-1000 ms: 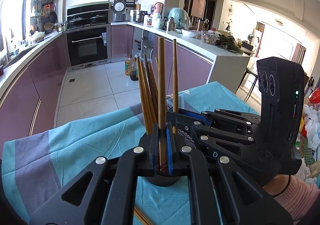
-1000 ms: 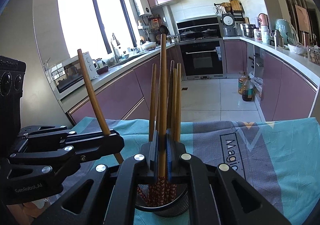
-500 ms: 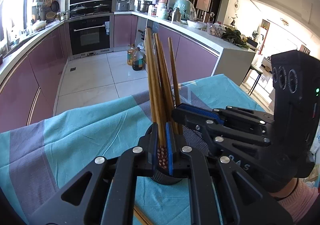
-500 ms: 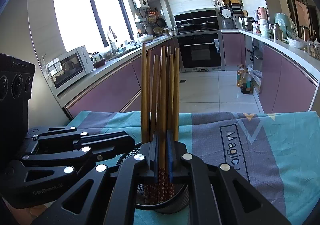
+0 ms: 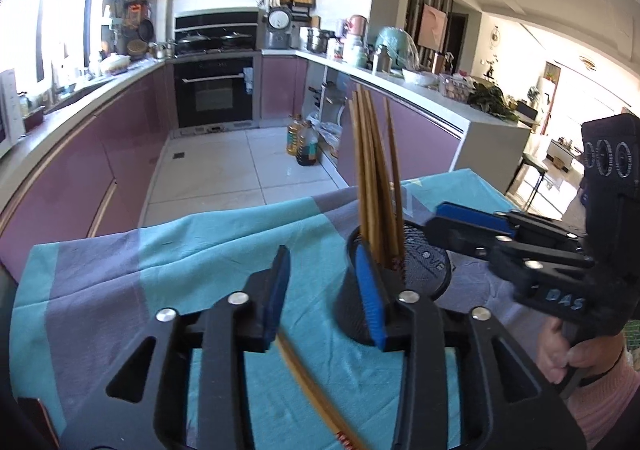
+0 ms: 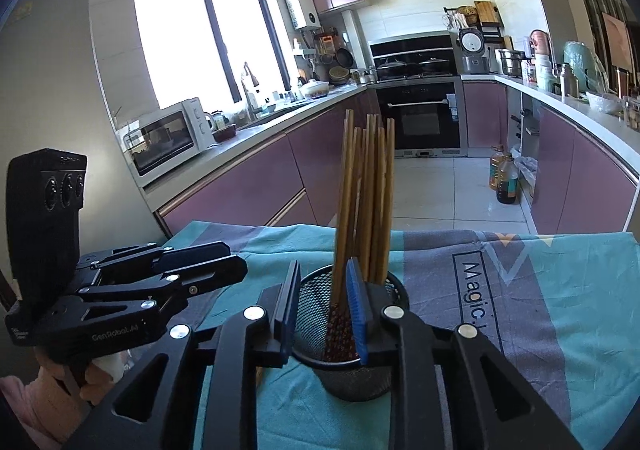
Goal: Organize utensils
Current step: 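Open both tools to drop the chopsticks into the cup and pull back, then move both tools toward the last chopsticks on the cloth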
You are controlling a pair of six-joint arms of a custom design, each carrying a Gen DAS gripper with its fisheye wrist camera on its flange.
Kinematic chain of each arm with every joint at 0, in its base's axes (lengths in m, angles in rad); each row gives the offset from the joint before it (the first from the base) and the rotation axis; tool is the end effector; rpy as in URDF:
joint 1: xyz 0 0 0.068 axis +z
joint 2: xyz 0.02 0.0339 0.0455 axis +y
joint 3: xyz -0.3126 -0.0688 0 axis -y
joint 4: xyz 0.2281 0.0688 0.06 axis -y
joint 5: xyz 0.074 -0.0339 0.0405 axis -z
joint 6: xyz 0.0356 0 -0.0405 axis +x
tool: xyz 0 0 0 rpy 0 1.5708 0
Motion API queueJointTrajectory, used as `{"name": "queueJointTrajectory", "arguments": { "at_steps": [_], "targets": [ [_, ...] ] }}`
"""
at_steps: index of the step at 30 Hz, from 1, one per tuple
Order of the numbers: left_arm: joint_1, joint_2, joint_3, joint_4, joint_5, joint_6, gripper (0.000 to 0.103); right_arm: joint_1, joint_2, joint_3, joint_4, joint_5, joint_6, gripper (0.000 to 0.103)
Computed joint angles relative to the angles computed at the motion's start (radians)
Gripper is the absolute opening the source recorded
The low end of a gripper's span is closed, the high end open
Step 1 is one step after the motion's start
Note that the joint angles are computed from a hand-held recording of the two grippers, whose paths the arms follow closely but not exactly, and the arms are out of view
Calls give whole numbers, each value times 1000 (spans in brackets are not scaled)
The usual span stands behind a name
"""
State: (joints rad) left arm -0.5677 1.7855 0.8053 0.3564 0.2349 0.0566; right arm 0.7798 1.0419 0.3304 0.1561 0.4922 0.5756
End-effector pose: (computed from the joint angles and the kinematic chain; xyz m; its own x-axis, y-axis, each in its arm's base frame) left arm 0.2920 -0.1961 0.1994 -0.4531 0.3542 -0.8181 0.7090 0.6995 -0.0898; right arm 0.1283 0.1032 0.2243 -0.4964 0.1838 -0.8484 -0.0762 0.9643 0.2535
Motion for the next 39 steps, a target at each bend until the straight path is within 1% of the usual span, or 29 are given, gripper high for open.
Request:
{"name": "queueJointTrajectory", "arguments": {
  "at_steps": [2, 3, 4, 5, 7, 8, 10, 12, 13, 15, 17, 20, 22, 29, 36, 39],
  "targets": [
    [28, -33, -69, 58, -17, 9, 45, 88, -5, 5, -25, 45, 10, 32],
    [47, -48, -110, 93, -22, 15, 50, 125, 4, 6, -32, 57, 19, 34],
    [59, -56, -137, 116, -24, 19, 56, 150, 15, 4, -33, 59, 28, 37],
    [70, -64, -166, 138, -33, 24, 58, 177, 43, -1, -23, 53, 47, 38],
    [97, -81, -228, 183, -48, 40, 66, 199, 111, -11, 11, 26, 76, 38],
    [107, -80, -253, 207, -59, 42, 68, 202, 142, -17, 29, 13, 86, 38],
    [133, -79, -294, 236, -56, 48, 76, 203, 236, -23, 82, -22, 111, 39],
    [166, -78, -337, 264, -51, 65, 78, 198, 340, -22, 133, -59, 138, 39],
    [168, -73, -351, 278, -65, 67, 79, 192, 397, -18, 161, -84, 149, 39],
    [179, -59, -367, 288, -69, 70, 79, 194, 466, -10, 192, -105, 169, 39],
    [200, -49, -387, 298, -49, 75, 79, 191, 527, 3, 217, -127, 182, 39],
    [223, -27, -410, 323, -46, 91, 78, 197, 563, 31, 202, -121, 193, 39],
    [201, -16, -402, 316, -56, 70, 77, 207, 585, 50, 180, -102, 204, 39],
    [176, 16, -399, 319, -66, 50, 73, 195, 604, 73, 140, -90, 208, 38],
    [156, 36, -378, 291, -48, 57, 70, 197, 581, 50, 124, -82, 235, 37],
    [136, 55, -353, 257, -45, 66, 67, 198, 565, 43, 111, -83, 237, 37]
  ]
}}
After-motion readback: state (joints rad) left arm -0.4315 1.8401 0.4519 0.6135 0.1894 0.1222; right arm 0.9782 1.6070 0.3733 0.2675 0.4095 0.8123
